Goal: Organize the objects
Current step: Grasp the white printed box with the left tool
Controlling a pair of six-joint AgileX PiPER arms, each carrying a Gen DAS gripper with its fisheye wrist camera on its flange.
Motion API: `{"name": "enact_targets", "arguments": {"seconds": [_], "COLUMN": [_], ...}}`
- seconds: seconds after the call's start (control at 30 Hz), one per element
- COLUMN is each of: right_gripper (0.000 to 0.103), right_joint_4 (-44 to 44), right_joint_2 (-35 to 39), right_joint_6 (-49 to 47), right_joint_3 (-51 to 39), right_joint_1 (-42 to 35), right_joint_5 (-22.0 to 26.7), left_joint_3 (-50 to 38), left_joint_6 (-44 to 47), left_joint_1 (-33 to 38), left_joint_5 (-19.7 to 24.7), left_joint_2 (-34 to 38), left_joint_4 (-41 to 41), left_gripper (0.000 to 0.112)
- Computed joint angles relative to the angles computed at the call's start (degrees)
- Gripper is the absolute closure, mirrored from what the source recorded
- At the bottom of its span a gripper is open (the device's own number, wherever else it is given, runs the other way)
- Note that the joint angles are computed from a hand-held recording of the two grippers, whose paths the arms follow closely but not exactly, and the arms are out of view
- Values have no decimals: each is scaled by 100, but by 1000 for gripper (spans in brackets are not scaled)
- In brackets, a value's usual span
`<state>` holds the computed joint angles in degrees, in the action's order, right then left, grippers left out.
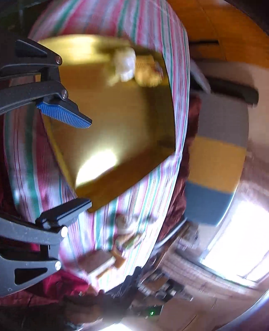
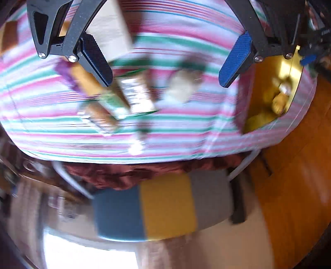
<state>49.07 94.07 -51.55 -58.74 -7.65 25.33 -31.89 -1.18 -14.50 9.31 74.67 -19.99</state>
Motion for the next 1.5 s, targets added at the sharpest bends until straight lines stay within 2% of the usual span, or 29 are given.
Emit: {"name": "enact_targets", "arguments": {"seconds": [0.07,0.17,0.27,0.33,0.4,0.43,0.5,0.63,0.73,0.9,1.0,1.17,1.2,1.3,1.4,1.43,1.5], "right_gripper": [0,0,0,0,0,0,0,0,0,0,0,0,0,0,0,0,0], "right_joint_4": [240,867,1995,2686,3731,3973,3982,3856,3895,4028,4083,4081,4067,4008,3868,3757,3565], "right_joint_2": [65,270,811,973,939,936,1062,1148,1115,1137,1156,1138,1127,1148,1172,1186,1209], "right_joint_6": [31,-80,-157,-359,-1187,-1349,-1279,-1272,-1483,-1686,-1757,-1767,-1750,-1643,-1487,-1385,-1195], "right_joint_3": [-109,-190,-370,-306,-24,77,7,-169,-89,-35,-11,8,15,-13,-80,-130,-214], "right_joint_1": [-645,-1464,-2397,-2766,-3068,-3134,-3182,-3142,-3153,-3247,-3294,-3261,-3270,-3271,-3219,-3177,-3109], "right_joint_5": [87,107,1050,1312,1614,1747,2026,2231,2403,2636,2740,2708,2697,2636,2529,2470,2379], "left_joint_3": [-374,-996,-1809,-2417,-3016,-3291,-3841,-5141,-5973,-7382,-7903,-9251,-9244,-8484,-7282,-6825,-6285], "left_joint_6": [427,233,255,677,773,824,750,-51,-744,-1833,-2095,-2688,-2597,-1950,-1139,-973,-908], "left_joint_1": [-375,-927,-1364,-1546,-1687,-1747,-1854,-2136,-2297,-2425,-2469,-2678,-2668,-2522,-2387,-2370,-2347], "left_joint_5": [110,279,584,815,1115,1224,1454,2010,2354,3107,3331,4052,4085,3651,3015,2774,2524], "left_joint_2": [349,887,1584,2137,2671,2911,3349,4224,4740,5611,5919,6705,6736,6437,5742,5453,5115], "left_joint_4": [-446,-248,-238,-660,-863,-987,-1037,-518,-115,334,389,1181,1157,646,261,381,710], "left_gripper": [44,44,44,44,44,44,44,42,31,27,26,25,24,26,45,53,56]}}
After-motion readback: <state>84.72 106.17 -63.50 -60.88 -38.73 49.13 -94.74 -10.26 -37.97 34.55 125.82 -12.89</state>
